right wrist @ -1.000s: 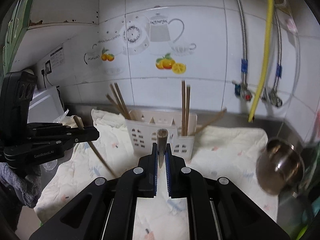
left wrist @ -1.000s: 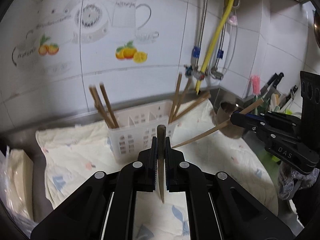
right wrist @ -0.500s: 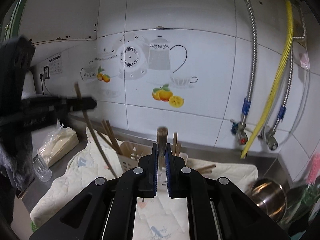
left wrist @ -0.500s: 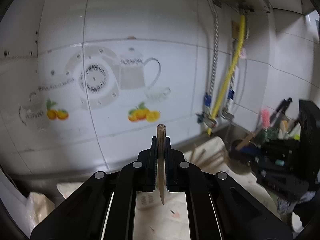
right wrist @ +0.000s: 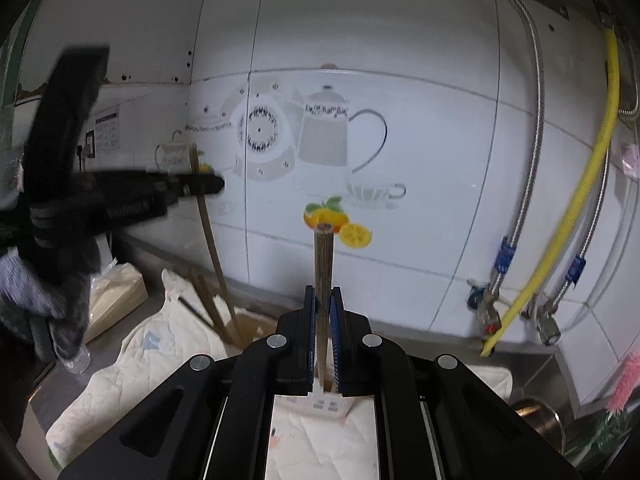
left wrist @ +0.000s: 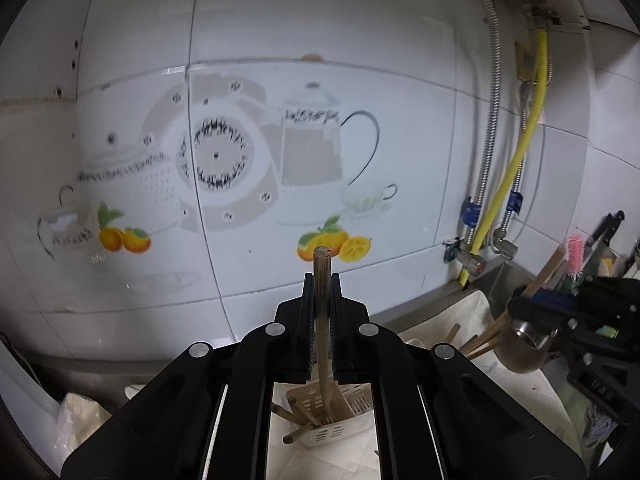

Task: Organize utensils
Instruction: 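Lower both chopsticks into the holder and open both tools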

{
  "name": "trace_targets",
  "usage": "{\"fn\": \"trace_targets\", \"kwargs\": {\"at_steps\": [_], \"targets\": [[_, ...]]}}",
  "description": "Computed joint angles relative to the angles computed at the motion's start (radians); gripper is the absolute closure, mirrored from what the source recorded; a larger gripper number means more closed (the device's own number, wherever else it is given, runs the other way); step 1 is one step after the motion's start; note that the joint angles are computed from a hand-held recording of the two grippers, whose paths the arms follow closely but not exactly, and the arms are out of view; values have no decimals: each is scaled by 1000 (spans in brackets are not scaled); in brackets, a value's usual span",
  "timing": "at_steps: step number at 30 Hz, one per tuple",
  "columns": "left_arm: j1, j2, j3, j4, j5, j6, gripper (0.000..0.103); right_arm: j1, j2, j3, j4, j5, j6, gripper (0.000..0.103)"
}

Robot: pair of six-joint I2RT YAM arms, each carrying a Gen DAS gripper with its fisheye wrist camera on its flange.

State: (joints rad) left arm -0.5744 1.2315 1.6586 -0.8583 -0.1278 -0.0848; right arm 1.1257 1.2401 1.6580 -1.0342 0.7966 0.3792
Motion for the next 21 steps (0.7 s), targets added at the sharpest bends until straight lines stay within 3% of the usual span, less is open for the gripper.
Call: {"fn": "trace_targets", "kwargs": {"at_steps": [5, 21], "targets": [[37, -6, -73, 32, 42, -10, 98, -60, 16, -34, 82, -24, -60, 96], [77, -18, -189, 54, 96, -5, 97, -185, 40, -191, 150, -171, -25, 96]]}}
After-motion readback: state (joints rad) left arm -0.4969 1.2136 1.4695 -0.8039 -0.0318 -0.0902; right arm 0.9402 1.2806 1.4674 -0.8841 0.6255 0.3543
